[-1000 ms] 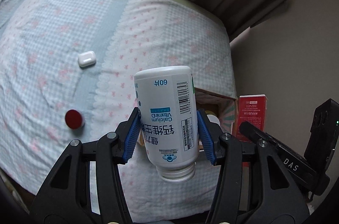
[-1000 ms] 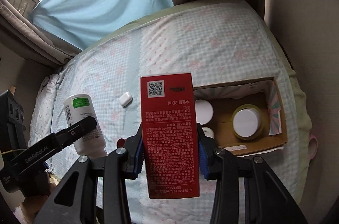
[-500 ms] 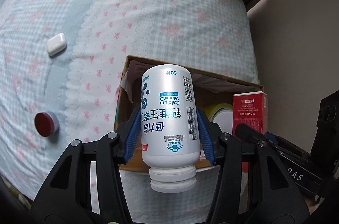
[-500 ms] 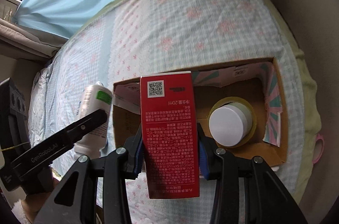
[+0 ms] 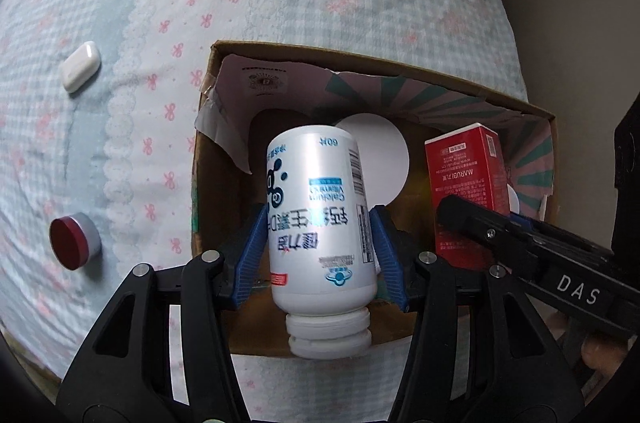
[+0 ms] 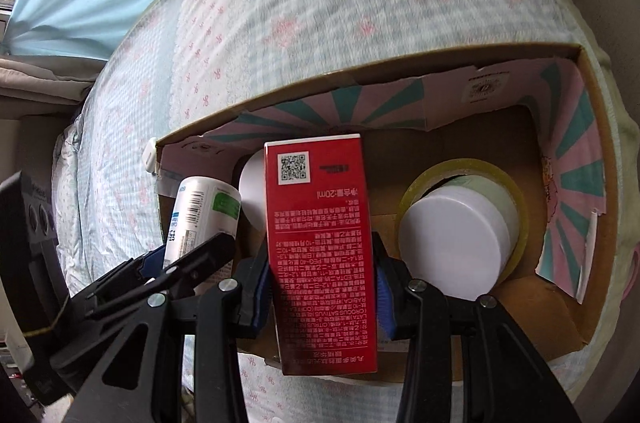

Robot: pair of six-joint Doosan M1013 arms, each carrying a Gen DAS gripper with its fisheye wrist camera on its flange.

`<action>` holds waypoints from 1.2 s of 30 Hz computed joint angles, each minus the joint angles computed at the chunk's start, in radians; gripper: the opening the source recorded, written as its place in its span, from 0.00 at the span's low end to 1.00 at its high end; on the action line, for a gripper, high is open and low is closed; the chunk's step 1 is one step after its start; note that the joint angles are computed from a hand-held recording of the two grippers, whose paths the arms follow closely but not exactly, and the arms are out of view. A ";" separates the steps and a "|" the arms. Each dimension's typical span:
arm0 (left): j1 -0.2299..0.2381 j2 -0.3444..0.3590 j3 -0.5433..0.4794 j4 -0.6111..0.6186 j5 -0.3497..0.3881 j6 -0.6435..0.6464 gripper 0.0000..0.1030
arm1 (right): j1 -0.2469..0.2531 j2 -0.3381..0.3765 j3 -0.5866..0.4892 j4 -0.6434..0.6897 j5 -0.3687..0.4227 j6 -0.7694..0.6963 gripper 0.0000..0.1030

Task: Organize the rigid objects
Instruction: 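Open both tools to drop the bottle and red box into the box, then lift both tools away and move toward the red cap and earbud case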

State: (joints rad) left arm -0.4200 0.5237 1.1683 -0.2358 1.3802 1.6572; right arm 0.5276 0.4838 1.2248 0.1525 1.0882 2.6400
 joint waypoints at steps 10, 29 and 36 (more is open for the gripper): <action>0.027 -0.038 0.009 0.055 -0.032 -0.025 1.00 | -0.003 -0.053 0.032 -0.070 -0.020 0.064 1.00; 0.054 -0.164 0.057 0.047 -0.086 -0.009 1.00 | 0.078 -0.048 -0.092 -0.235 0.089 0.120 1.00; 0.097 -0.223 0.078 0.031 -0.109 0.016 1.00 | 0.129 -0.021 -0.188 -0.307 0.197 0.108 1.00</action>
State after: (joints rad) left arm -0.3228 0.3008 1.2462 -0.2044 1.2712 1.6733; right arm 0.6562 0.4633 1.0364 -0.1547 1.2853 2.7478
